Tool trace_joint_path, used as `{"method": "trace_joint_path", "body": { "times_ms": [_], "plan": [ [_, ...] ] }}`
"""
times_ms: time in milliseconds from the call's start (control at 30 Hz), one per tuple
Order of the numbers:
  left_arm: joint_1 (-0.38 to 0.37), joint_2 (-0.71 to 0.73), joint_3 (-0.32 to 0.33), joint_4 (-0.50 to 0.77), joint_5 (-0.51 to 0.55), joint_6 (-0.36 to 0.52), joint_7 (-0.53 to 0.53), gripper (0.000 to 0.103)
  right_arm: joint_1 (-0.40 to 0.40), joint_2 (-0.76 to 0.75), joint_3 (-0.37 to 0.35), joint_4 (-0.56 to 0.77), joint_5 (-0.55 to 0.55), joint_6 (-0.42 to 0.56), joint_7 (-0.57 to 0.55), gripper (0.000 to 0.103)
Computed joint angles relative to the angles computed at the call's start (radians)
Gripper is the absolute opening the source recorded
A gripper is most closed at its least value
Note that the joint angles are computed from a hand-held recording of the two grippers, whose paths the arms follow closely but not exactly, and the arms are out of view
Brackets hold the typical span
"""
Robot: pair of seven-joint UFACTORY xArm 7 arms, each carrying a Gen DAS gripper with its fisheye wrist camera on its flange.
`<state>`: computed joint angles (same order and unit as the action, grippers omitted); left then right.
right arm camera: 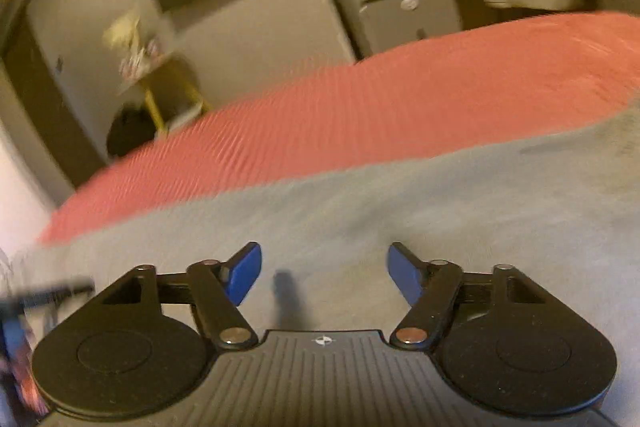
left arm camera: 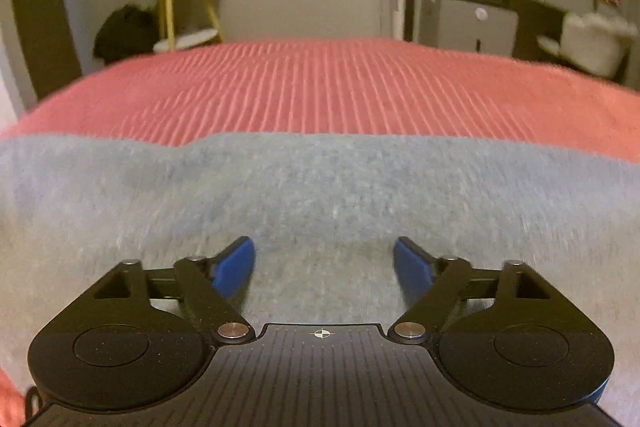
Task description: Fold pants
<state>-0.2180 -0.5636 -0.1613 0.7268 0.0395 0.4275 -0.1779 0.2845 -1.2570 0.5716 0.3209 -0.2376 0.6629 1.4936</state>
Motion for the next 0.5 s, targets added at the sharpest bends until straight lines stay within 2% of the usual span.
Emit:
{"method": "trace_joint_path", "body": {
  "times_ms": [33, 67, 100, 167, 233, 333, 400, 433, 467, 500],
  "plan": [
    [0.012, 0.027, -0.005, 0.014, -0.011, -0.009, -0.033, 0.092, 0.012, -0.104, -0.008, -0.054, 0.009, 0.045, 0.043, 0.056],
    [0.041, 0.057, -0.041, 0.032, -0.001, -0.024, -0.093, 0.094, -0.006, -0.167, 0.015, -0.07, 0.035, 0.118, 0.064, 0.056],
    [0.063, 0.054, -0.063, 0.025, 0.013, -0.033, -0.145, 0.094, 0.004, -0.229, 0.017, -0.085, 0.019, 0.213, 0.108, 0.056],
    [0.086, 0.007, -0.096, -0.007, 0.048, -0.022, -0.223, 0.096, 0.015, -0.359, 0.037, -0.129, 0.007, 0.319, 0.168, 0.056],
    [0.088, 0.007, -0.089, 0.002, 0.071, -0.009, -0.239, 0.097, 0.014, -0.454, 0.08, -0.126, 0.001, 0.477, 0.225, 0.056],
    [0.101, 0.007, -0.097, -0.004, 0.11, -0.012, -0.269, 0.097, 0.042, -0.577, 0.153, -0.131, 0.009, 0.636, 0.352, 0.052],
    [0.093, -0.012, -0.089, -0.011, 0.115, 0.002, -0.277, 0.097, 0.037, -0.543, 0.147, -0.096, 0.012, 0.664, 0.382, 0.054],
    [0.098, -0.005, -0.095, -0.004, 0.123, 0.006, -0.288, 0.097, 0.016, -0.528, 0.129, -0.068, 0.042, 0.669, 0.37, 0.059],
    [0.095, -0.008, -0.095, -0.001, 0.127, 0.015, -0.293, 0.096, 0.016, -0.514, 0.121, -0.058, 0.069, 0.632, 0.386, 0.07],
    [0.096, 0.004, -0.099, 0.017, 0.13, 0.034, -0.301, 0.096, 0.058, -0.542, 0.109, -0.076, 0.088, 0.593, 0.419, 0.073]
  ]
}}
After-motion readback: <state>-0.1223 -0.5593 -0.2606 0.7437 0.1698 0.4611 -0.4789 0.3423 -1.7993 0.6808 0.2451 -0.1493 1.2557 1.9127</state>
